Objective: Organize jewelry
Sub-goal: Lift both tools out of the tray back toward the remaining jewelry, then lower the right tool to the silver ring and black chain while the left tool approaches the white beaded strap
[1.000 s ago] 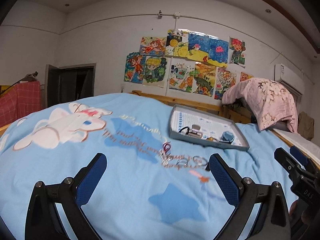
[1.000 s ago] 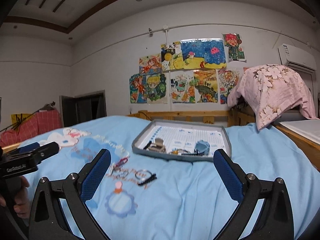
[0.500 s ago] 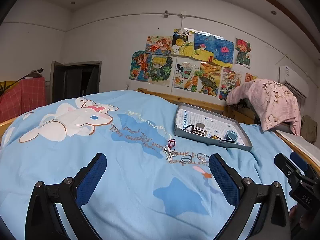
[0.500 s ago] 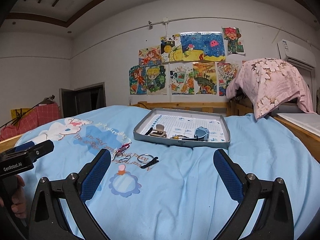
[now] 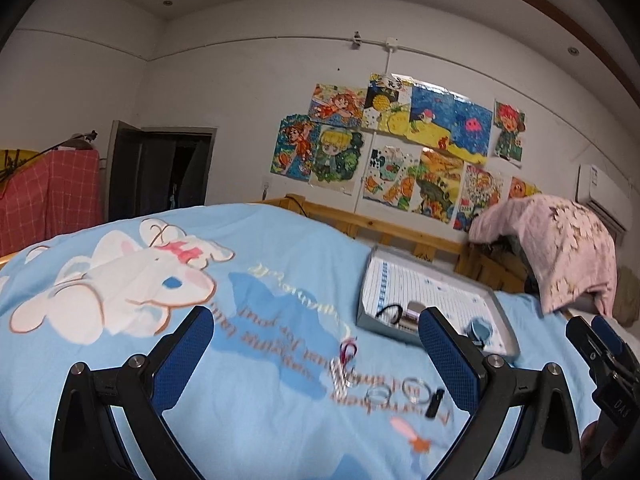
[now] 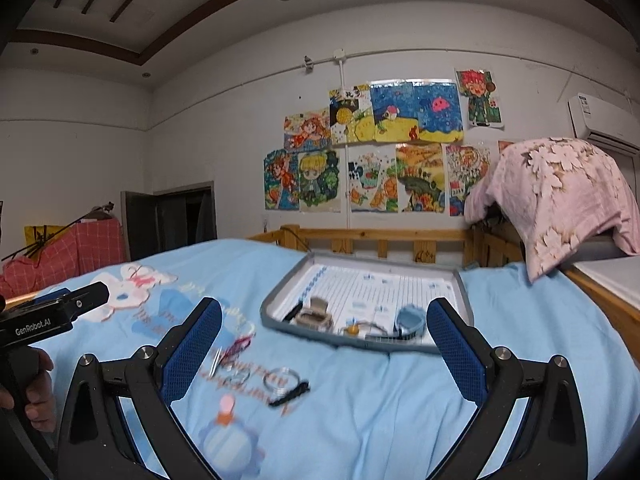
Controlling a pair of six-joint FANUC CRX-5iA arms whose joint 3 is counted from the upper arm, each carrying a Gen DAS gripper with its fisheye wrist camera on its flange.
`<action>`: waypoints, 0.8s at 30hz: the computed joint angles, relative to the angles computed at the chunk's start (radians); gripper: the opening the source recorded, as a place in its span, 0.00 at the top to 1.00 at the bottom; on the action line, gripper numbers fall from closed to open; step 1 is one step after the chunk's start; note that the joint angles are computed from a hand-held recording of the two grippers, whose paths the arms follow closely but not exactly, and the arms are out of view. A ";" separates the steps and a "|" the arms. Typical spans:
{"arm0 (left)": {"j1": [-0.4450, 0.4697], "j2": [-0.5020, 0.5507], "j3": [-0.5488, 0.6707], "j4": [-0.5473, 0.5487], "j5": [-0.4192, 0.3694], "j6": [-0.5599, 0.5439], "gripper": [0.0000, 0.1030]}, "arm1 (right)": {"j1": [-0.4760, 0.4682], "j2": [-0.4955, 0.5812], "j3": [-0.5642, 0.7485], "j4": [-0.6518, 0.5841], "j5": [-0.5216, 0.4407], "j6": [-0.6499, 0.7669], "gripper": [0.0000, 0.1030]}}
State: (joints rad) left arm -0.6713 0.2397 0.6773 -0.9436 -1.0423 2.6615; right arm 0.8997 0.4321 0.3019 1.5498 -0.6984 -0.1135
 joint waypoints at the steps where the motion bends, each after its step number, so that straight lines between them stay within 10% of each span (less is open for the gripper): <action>1: 0.003 0.011 0.014 0.002 0.003 -0.007 0.00 | -0.005 0.011 0.018 -0.001 0.003 0.005 0.02; 24: 0.157 0.219 0.178 0.314 -0.001 -0.336 0.00 | -0.041 0.259 0.378 -0.411 0.015 0.404 0.02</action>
